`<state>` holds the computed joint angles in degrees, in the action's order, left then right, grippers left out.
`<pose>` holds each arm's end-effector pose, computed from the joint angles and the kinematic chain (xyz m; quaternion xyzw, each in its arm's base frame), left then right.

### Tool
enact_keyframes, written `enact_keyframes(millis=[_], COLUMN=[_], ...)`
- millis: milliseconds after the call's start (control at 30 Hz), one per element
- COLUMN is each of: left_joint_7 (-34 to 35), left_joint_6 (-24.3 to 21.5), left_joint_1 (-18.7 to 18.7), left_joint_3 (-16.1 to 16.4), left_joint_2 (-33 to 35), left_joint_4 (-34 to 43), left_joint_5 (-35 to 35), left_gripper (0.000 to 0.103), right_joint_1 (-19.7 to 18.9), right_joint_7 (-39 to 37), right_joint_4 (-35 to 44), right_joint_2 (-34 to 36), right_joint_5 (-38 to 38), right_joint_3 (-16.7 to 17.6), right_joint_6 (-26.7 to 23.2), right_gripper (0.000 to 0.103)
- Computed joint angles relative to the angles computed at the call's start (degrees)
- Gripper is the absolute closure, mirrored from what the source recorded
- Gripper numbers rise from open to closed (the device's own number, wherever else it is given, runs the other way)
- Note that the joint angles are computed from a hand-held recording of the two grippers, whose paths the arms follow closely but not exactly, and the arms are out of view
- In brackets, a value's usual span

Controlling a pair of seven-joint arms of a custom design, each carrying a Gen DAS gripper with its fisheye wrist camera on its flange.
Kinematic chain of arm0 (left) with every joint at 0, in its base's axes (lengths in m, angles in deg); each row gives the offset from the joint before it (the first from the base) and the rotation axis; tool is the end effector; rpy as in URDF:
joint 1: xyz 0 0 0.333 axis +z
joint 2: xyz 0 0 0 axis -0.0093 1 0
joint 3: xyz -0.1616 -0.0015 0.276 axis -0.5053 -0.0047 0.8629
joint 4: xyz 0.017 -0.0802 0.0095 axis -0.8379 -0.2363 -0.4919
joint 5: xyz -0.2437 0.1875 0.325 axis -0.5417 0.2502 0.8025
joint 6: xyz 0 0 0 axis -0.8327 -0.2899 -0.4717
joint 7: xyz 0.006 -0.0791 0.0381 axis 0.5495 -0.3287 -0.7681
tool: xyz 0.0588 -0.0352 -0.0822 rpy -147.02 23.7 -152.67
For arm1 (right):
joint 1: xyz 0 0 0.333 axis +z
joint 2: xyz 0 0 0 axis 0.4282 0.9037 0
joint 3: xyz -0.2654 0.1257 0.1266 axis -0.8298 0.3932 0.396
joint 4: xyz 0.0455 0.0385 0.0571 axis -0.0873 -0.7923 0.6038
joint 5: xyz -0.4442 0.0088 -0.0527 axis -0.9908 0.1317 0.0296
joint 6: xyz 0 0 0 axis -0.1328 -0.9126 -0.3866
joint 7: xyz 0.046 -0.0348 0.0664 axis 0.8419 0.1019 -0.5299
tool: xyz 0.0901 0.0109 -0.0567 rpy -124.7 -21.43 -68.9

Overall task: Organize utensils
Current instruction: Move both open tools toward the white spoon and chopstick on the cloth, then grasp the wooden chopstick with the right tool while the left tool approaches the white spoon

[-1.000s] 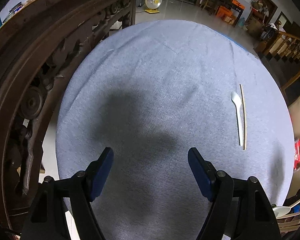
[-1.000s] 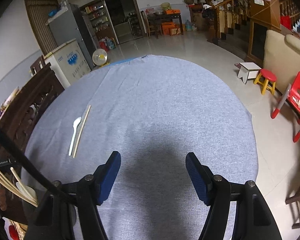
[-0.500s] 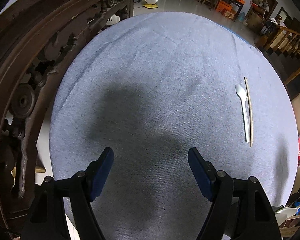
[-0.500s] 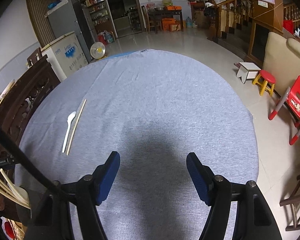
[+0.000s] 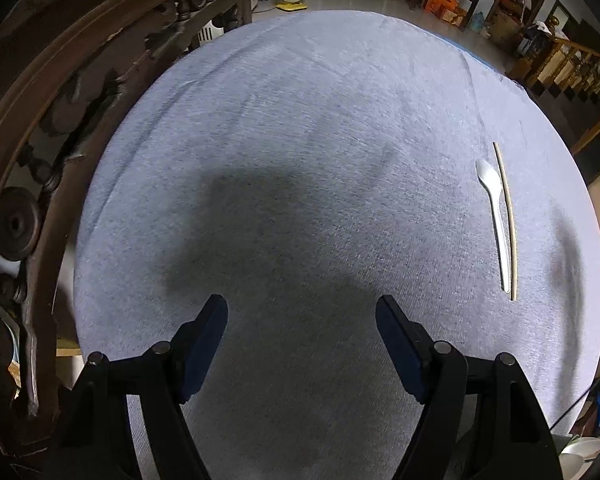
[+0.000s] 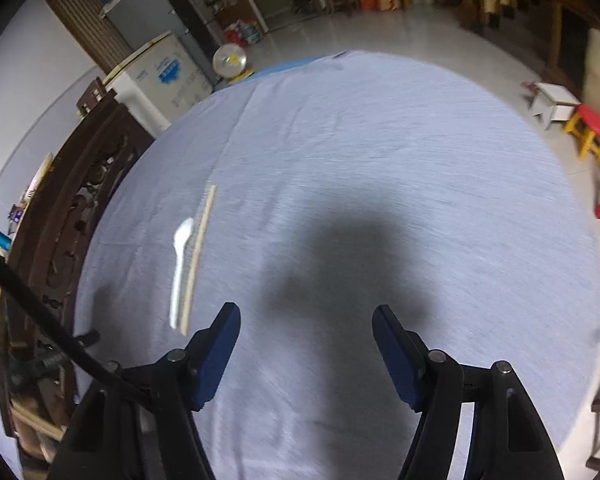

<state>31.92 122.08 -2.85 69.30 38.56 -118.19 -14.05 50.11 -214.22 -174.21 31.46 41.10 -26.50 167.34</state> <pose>0.6707 -0.1185 0.4781 -0.5105 0.8439 -0.1564 0.0514 0.3482 0.2822 0.4870 -0.3751 0.8854 -0.1332 0.2402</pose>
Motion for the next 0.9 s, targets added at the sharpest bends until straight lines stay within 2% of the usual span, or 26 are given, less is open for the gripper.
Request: enact_keyframes(millis=[67, 133, 233, 367, 600, 700, 733, 833, 900], left_joint_7=[0.1, 0.0, -0.1, 0.0, -0.2, -0.4, -0.4, -0.5, -0.5], left_joint_6=[0.0, -0.2, -0.3, -0.1, 0.1, -0.4, -0.5, -0.4, -0.6], left_joint_1=[0.0, 0.0, 0.0, 0.1, 0.4, 0.5, 0.6, 0.6, 0.5], left_joint_3=[0.0, 0.0, 0.1, 0.3, 0.4, 0.4, 0.5, 0.5, 0.4], left_joint_2=[0.1, 0.4, 0.5, 0.5, 1.3, 2.3, 2.5, 3.0, 3.6], left_joint_4=[-0.3, -0.3, -0.7, -1.2, -1.0, 0.1, 0.3, 0.9, 1.5], left_joint_5=[-0.2, -0.1, 0.3, 0.9, 1.1, 1.1, 1.1, 1.4, 1.4], left_gripper=[0.026, 0.026, 0.026, 0.026, 0.026, 0.026, 0.026, 0.026, 0.026], right_joint_1=[-0.4, -0.9, -1.2, -2.8, -4.8, -4.7, -4.7, -4.5, -4.5], right_joint_7=[-2.6, -6.6, -13.9, -20.8, -25.8, -26.6, -26.5, -27.3, -29.5], right_joint_4=[1.1, 3.4, 9.1, 16.5, 28.3, 33.8, 35.2, 39.7, 42.5], right_joint_2=[3.3, 8.6, 16.8, 25.4, 36.4, 40.7, 41.7, 44.6, 46.4], right_joint_5=[0.8, 2.9, 7.2, 11.2, 11.8, 10.7, 9.5, 9.3, 10.0], right_joint_3=[-2.5, -5.6, -8.6, -9.5, -9.0, -8.9, -9.1, -9.1, -9.0], right_joint_6=[4.5, 9.9, 12.7, 12.5, 7.6, 2.4, 1.3, -4.0, -7.2], right_gripper=[0.05, 0.055, 0.056, 0.062, 0.066, 0.071, 0.074, 0.093, 0.097])
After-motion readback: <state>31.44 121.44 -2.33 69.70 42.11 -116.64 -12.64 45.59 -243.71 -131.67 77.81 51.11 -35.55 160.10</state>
